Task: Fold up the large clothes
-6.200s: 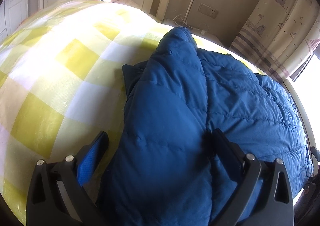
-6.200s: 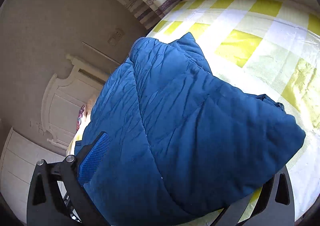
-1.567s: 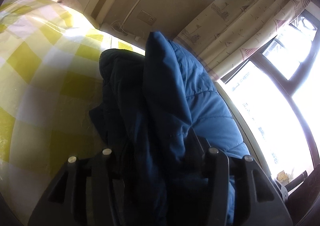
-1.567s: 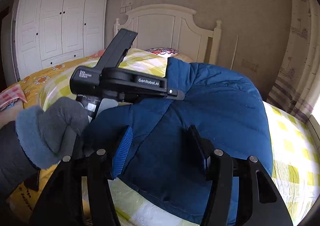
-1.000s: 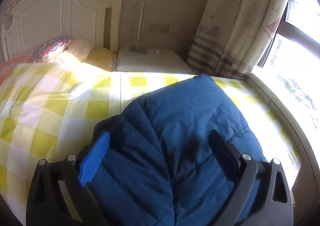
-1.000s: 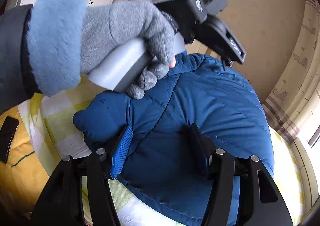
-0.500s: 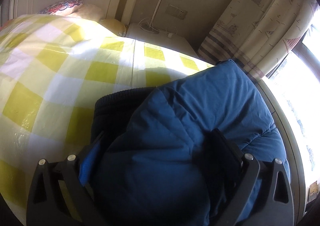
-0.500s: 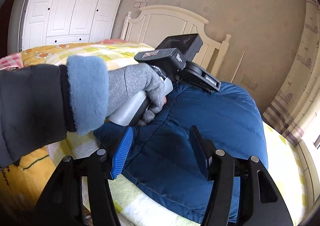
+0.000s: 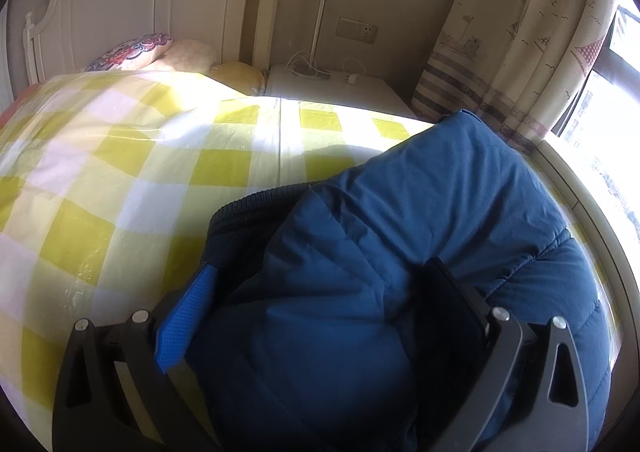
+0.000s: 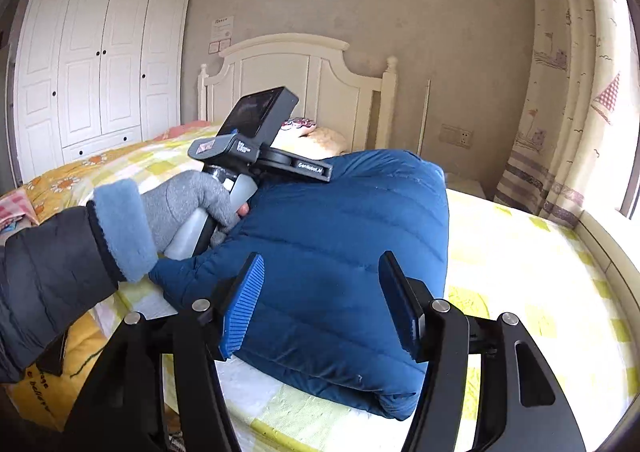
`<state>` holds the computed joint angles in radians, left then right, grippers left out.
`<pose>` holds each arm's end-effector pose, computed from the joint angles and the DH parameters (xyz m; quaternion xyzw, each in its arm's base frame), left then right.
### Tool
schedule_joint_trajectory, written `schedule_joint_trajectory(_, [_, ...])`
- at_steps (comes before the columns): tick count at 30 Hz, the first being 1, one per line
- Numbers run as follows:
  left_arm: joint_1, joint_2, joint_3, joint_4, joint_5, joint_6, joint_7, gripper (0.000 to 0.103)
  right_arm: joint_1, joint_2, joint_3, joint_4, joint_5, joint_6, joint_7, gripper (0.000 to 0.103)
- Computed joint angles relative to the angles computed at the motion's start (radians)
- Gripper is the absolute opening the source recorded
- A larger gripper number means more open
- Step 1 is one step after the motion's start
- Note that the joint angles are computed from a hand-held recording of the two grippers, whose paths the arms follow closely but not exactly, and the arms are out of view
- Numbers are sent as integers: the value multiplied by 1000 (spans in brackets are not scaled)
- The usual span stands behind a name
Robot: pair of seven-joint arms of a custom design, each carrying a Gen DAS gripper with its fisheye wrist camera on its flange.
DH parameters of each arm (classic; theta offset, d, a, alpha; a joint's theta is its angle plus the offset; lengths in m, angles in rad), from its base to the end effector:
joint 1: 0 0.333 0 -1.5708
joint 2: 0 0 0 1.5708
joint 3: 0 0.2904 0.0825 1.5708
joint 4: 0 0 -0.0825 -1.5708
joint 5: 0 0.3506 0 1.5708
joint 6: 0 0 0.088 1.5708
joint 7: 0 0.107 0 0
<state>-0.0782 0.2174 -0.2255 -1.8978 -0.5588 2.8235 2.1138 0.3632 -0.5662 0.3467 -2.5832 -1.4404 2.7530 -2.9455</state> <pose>0.6000 -0.1504 0.4591 -0.5283 0.7577 -0.3563 0.1410 0.2685 0.2929 0.4726 -0.6458 0.5271 -0.3737 0.4068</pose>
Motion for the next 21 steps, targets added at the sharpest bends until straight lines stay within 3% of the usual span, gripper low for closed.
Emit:
schedule_joint_trajectory(2, [-2, -1, 2, -1, 5, 2, -3, 101, 2, 33, -45, -8, 32, 42, -77, 57])
schedule_joint_trajectory(3, [0, 0, -1, -1, 0, 2, 5, 101, -16, 92, -82, -13, 66, 136, -152, 60])
schedule_joint_trajectory(5, [1, -6, -3, -9, -9, 11, 19, 101, 16, 109, -153, -25, 64, 206, -221, 61])
schedule_joint_trajectory(6, [-7, -10, 4, -17, 10, 23, 7, 101, 78, 108, -229, -34, 168, 223, -355, 60])
schedule_joint_trajectory(8, [-27, -15, 23, -31, 71, 51, -35, 101, 104, 85, -275, -33, 368, 231, -625, 60])
schedule_joint_trajectory(10, [-29, -17, 26, -36, 94, 61, -52, 101, -11, 60, -228, 18, 300, 242, -615, 60])
schedule_joint_trajectory(11, [-29, -20, 26, -40, 100, 67, -59, 101, -90, 82, -210, 61, 240, 297, -571, 60])
schedule_joint_trajectory(13, [-37, -31, 34, -64, 127, 104, -91, 101, -145, 186, -249, 156, 329, 398, -672, 60])
schedule_joint_trajectory(14, [-52, -42, 51, -86, 167, 134, -135, 101, -120, 253, -293, 200, 479, 425, -825, 60])
schedule_joint_trajectory(16, [-88, -62, 96, -125, 284, 184, -247, 101, 28, 389, -428, 299, 829, 423, -1171, 60])
schedule_joint_trajectory(19, [-108, -69, 129, -134, 421, 189, -362, 101, 290, 559, -645, 511, 1355, 268, -1647, 60])
schedule_joint_trajectory(21, [-68, -56, 85, -115, 374, 167, -318, 101, 370, 679, -717, 647, 1644, 180, -1916, 60])
